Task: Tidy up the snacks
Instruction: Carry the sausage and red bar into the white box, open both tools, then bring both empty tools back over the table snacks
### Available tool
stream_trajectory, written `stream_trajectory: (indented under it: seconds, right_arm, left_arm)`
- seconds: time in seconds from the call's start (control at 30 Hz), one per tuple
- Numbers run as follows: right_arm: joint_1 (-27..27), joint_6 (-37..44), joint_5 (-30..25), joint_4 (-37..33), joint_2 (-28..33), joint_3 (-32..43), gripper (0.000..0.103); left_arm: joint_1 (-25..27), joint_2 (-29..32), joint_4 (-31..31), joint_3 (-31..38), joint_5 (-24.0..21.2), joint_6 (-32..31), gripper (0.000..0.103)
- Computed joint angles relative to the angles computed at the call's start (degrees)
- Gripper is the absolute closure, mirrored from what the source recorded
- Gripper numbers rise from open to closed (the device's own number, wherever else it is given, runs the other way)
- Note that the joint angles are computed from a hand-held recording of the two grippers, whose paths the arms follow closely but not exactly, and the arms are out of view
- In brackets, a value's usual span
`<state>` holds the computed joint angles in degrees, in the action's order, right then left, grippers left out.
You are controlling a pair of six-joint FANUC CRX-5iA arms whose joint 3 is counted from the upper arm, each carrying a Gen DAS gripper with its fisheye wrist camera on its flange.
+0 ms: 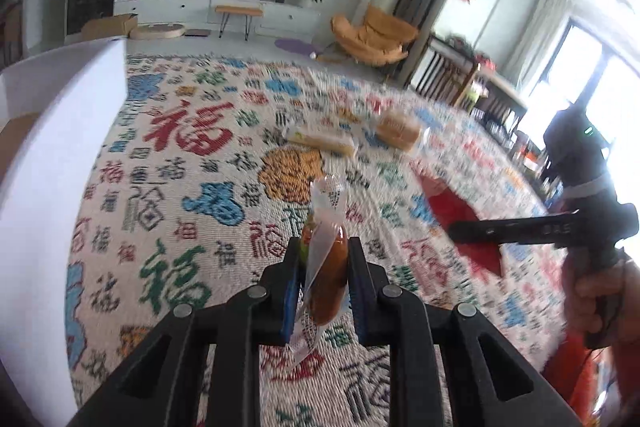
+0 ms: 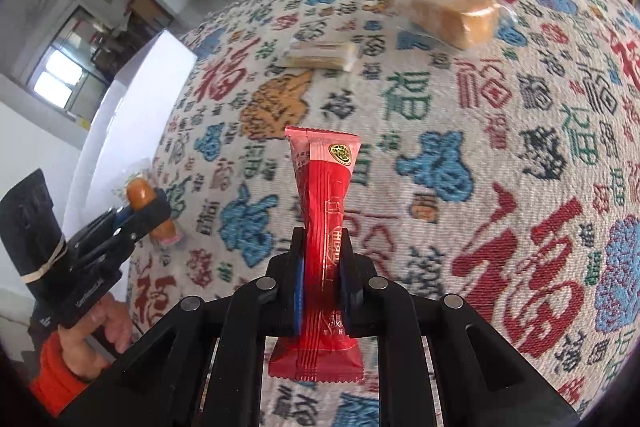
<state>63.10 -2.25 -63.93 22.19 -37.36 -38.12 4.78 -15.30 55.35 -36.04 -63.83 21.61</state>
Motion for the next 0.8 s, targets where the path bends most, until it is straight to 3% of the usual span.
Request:
stream_trajectory:
  seconds: [0.13,0.27,0.37,0.4,0.47,0.5,0.57,0.7,0.8]
  right_arm:
    - [-0.28,1.82,6.18,0.88,5.72,5.65,0.089]
    - [-2.41,10.13,15.98,-0.60,16.42,16.42,0.089]
    - [-3.75,17.63,22.34,-4.97,25.28,25.82,0.089]
    - [-3.96,20.47,23.48,-6.73,28.76,29.69,0.088]
    - [-3.54,22.21,23.65,-6.07,34.45,35.57,0.080]
    - [-2.87,21.18,22.95,-3.20,36.97,37.83,0.066]
    - [-1.80,19.15,22.58,2.58,39.77,39.76,0.044]
    - [-0.35,11.30,23.39,14.45,37.22,33.48,0.044]
    - [1.07,9.41,16.20,20.28,34.27,27.36,0.038]
  left_arm:
    - [11.51,-1.68,3.92,1.87,-8.58,-2.76,0.082]
    - [22.51,1.22,3.70,8.27,-10.81,-2.83,0.082]
    - [27.08,3.40,0.18,12.29,-7.61,-1.21,0.081]
    - [28.30,3.20,-2.43,13.12,-3.14,0.29,0.077]
    - [29.14,2.80,-6.07,13.63,2.93,2.06,0.045]
    - [29.43,2.56,-8.25,13.78,5.98,3.43,0.019]
    - [30.65,1.26,-8.81,12.11,10.10,3.22,0.016]
    - [30.69,-1.96,-6.09,7.70,11.69,-0.50,0.014]
    - [27.31,-4.44,-6.47,5.99,10.90,-1.00,0.014]
